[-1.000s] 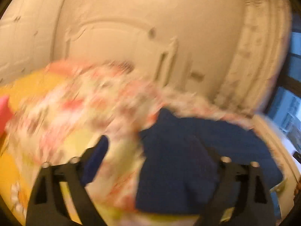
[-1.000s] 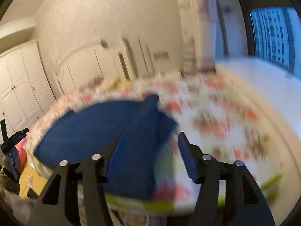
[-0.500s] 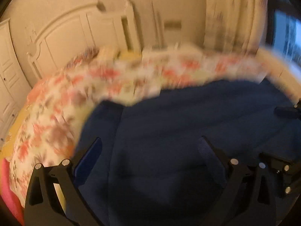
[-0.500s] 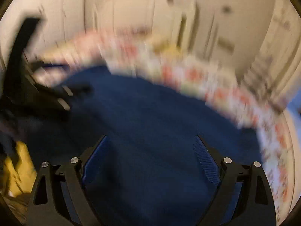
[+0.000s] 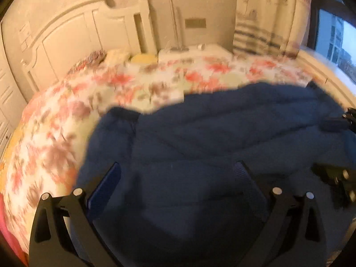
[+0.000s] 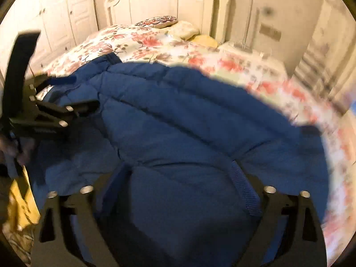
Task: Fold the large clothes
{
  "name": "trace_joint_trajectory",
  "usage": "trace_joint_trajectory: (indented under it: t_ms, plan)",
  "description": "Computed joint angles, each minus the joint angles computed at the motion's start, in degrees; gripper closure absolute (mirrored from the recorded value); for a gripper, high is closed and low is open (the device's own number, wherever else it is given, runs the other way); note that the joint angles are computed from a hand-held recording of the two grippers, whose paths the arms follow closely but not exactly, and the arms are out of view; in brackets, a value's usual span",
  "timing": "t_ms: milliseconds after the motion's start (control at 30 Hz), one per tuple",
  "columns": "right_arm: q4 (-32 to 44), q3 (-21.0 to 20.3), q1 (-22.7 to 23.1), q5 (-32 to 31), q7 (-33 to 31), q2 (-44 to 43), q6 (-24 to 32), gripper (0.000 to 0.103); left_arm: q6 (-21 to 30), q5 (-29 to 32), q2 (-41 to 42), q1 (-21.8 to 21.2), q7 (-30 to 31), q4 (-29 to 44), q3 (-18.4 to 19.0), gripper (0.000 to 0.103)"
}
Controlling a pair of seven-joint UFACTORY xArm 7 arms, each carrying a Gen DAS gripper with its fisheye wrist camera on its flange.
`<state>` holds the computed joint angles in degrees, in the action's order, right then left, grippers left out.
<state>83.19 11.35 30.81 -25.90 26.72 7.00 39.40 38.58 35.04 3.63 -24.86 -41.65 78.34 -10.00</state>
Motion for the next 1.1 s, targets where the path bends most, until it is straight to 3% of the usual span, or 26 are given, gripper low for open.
trace_joint_trajectory:
  t_ms: [100, 167, 233, 333, 467, 500, 600, 700, 833, 900, 967, 1000, 1100]
  plan:
    - [7.8, -1.2, 1.0, -6.0, 3.4, 4.0, 0.8, 0.037, 2.4, 4.2, 2.7, 0.1, -2.7, 5.8, 1.0, 0.002]
    - [15.6, -1.4, 1.0, -1.9, 0.4, 9.8, 3.0, 0.04, 5.5, 2.3, 7.0, -0.1, -1.5, 11.4, 1.7, 0.002]
    - [25.0, -1.6, 1.4, 3.0, -3.6, 17.6, 7.6, 0.052, 8.0, -1.3, 12.5, -0.7, 1.6, 17.0, 2.5, 0.002]
    - [32.2, -5.1, 4.7, 1.6, -5.4, 25.2, 12.7, 0.052, 10.4, -3.5, 17.8, -2.2, 4.9, 20.8, 4.1, 0.002]
    - [32.2, -5.9, 4.3, 6.5, -7.0, 24.8, 12.3, 0.052, 7.4, -7.2, 17.3, -2.2, 5.0, 18.7, 5.7, 0.002]
    - [31.8, -6.2, 4.0, 7.6, -6.7, 24.1, 11.8, 0.057, 7.2, -7.2, 17.3, -2.5, 5.0, 18.5, 6.1, 0.002]
    - [29.7, -11.1, 6.7, 2.0, -0.4, 22.3, 11.7, 0.056, 6.8, -7.2, 17.2, -3.0, 4.9, 18.2, 6.6, 0.002]
    - [24.2, -7.4, 0.6, 7.6, -0.5, 19.4, 7.8, 0.057, 6.6, -6.8, 17.2, -3.3, 4.7, 18.1, 7.0, 0.002]
    - [15.3, -11.1, 0.8, 0.0, 8.2, 11.6, 6.0, 0.056, 7.0, -6.1, 17.5, -3.8, 4.3, 18.4, 7.3, 0.002]
    - [9.7, -10.6, -3.3, 3.5, 10.5, 8.7, 4.9, 0.056, 7.0, -5.9, 17.5, -3.8, 4.2, 18.4, 7.3, 0.002]
    - [2.8, -7.6, -8.8, 11.5, 7.0, 6.4, -2.4, 0.056, 6.8, -6.6, 17.5, -3.5, 5.0, 18.5, 7.0, 0.002]
    - [1.2, -6.8, -10.0, 12.2, 6.8, 5.8, -4.3, 0.056, 7.4, -6.9, 17.7, -3.5, 5.5, 19.0, 6.9, 0.002]
    - [3.9, -7.9, -7.4, 4.8, 9.9, 7.5, -0.9, 0.054, 14.7, -8.4, 19.8, -4.6, 5.1, 25.3, 7.0, 0.003]
